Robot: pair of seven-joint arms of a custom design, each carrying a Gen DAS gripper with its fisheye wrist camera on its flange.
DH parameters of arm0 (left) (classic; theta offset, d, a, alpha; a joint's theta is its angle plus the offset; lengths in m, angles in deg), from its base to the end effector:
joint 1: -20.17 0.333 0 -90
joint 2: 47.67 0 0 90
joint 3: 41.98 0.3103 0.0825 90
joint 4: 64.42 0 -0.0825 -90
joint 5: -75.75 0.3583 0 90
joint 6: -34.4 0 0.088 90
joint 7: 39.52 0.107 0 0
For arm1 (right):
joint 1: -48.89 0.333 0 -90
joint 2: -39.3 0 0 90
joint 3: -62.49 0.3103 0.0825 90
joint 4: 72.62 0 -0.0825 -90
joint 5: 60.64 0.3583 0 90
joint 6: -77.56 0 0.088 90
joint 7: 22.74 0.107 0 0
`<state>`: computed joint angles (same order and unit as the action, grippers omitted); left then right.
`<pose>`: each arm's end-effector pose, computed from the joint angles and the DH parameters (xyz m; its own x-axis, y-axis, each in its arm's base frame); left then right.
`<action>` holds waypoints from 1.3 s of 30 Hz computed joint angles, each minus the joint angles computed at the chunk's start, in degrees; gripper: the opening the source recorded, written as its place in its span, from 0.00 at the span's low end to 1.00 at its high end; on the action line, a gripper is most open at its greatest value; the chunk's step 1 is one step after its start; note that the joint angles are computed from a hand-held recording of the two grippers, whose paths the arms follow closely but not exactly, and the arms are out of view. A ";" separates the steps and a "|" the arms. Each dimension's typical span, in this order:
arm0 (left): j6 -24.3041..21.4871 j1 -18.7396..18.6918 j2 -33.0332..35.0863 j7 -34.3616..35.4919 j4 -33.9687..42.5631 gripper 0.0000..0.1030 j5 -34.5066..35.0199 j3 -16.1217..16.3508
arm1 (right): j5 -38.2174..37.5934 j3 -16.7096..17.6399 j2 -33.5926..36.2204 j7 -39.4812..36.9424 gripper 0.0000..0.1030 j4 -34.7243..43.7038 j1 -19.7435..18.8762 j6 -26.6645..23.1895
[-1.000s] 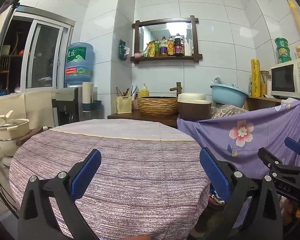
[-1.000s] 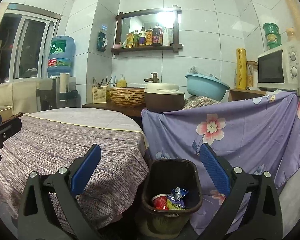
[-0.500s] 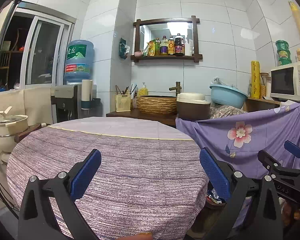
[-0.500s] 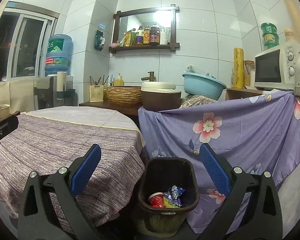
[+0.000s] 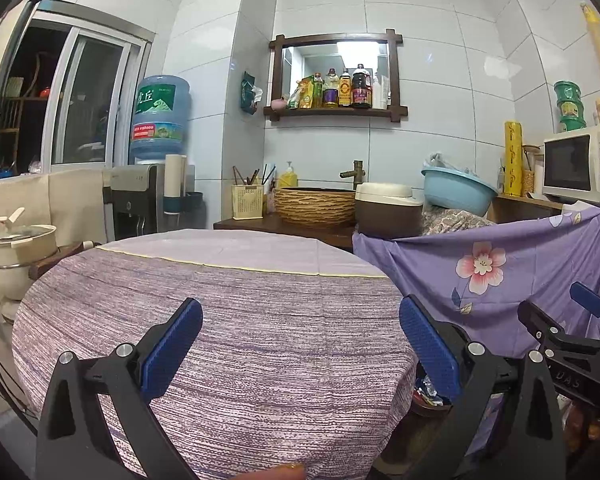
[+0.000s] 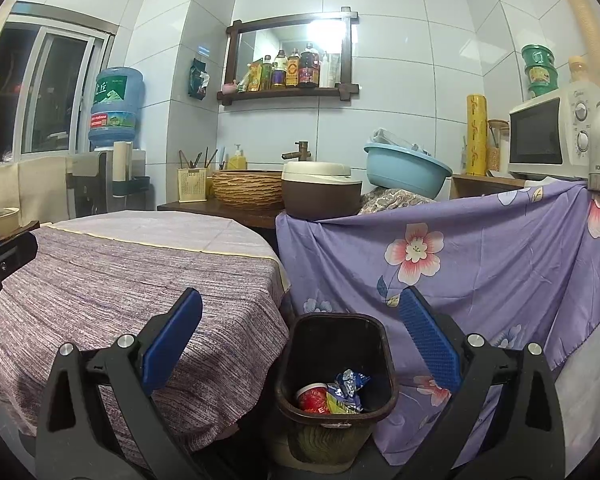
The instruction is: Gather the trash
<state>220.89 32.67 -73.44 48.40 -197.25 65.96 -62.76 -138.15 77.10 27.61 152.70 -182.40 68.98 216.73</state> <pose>0.4293 -0.0844 0.6749 -0.0495 -0.9979 0.0428 -0.2068 -0.0317 -0.9779 0.4242 0.3069 0.6610 -0.1173 -0.9919 0.0498 -0.2227 -0.0226 -0.9746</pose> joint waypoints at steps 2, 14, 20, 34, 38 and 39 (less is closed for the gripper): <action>0.00 0.08 0.02 -0.01 0.04 0.95 0.06 -0.07 | 0.00 0.02 0.02 0.01 0.94 0.03 0.02 -0.09; -0.15 0.40 0.02 -0.32 0.17 0.95 0.32 -0.33 | 0.17 -0.14 -0.01 0.41 0.94 -0.30 -0.08 0.27; 0.02 -0.39 0.20 0.01 0.14 0.95 0.30 0.44 | 0.38 -0.02 0.07 0.34 0.94 -0.17 -0.04 -0.07; 0.02 -1.99 0.54 1.32 0.19 0.95 -0.22 1.98 | 0.52 -0.05 -0.04 0.32 0.94 -0.31 0.00 -0.03; 0.00 -1.46 0.48 1.21 0.23 0.95 -0.36 1.41 | 0.56 -0.05 -0.07 0.36 0.94 -0.37 -0.02 0.02; -0.03 -1.40 0.47 1.17 0.24 0.95 -0.38 1.35 | 0.51 -0.07 -0.06 0.38 0.94 -0.36 -0.04 0.07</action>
<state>220.86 31.28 -72.98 49.57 -197.01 65.59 -61.41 -137.64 77.03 27.55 153.07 -182.75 68.95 216.80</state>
